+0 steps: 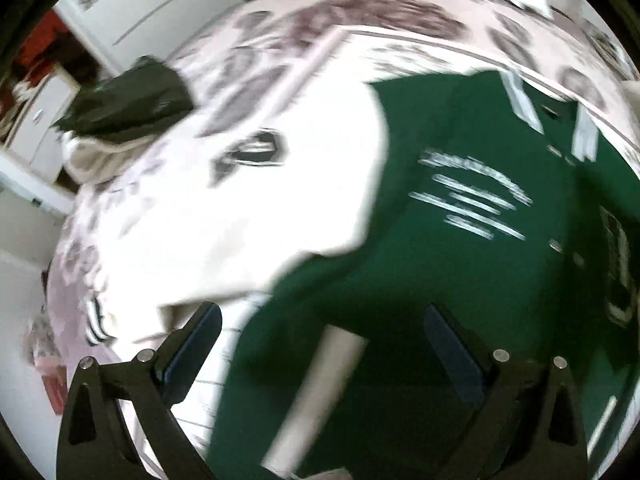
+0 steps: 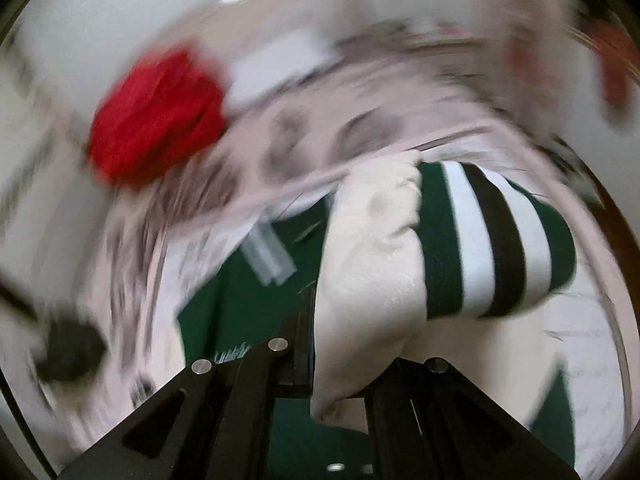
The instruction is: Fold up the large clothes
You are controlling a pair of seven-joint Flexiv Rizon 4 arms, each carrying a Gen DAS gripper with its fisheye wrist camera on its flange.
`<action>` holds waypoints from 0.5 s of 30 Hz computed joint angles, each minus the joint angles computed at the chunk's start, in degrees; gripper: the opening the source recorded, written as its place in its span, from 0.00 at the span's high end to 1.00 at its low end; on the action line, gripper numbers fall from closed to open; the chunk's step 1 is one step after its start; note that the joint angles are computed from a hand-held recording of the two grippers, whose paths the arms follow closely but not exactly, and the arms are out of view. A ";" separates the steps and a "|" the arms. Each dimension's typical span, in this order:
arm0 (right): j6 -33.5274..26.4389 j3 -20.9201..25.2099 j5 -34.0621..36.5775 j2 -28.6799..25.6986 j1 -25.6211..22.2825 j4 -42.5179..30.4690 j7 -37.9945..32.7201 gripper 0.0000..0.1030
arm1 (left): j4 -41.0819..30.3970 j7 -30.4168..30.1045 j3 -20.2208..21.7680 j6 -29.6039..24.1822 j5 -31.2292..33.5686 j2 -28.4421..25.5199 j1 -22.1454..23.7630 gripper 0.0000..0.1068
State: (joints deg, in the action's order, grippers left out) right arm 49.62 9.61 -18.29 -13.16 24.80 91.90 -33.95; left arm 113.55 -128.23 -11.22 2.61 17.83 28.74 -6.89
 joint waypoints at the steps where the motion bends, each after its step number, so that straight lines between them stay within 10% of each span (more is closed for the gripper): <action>1: -0.86 0.93 1.28 -3.71 1.56 -3.37 -2.94 0.97 | 0.72 0.08 0.74 -0.34 1.02 1.06 0.44 0.04; 8: -17.16 5.18 8.34 -20.31 8.95 -19.03 -19.31 0.88 | 6.37 2.21 4.43 -1.87 2.20 5.08 3.44 0.04; 12: -14.51 8.70 23.79 -17.60 3.00 -16.13 -22.66 0.39 | 7.51 2.26 4.10 -1.64 0.54 6.02 4.25 0.04; 15: -8.86 8.33 31.47 -7.76 -1.42 -5.52 -21.32 0.36 | 6.98 1.66 3.89 -0.95 -1.85 5.26 4.48 0.04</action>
State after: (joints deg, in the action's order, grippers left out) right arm 40.76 17.94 13.18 -20.92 23.38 86.39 -55.27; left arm 120.53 -126.57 -7.33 1.67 15.98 34.00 -2.41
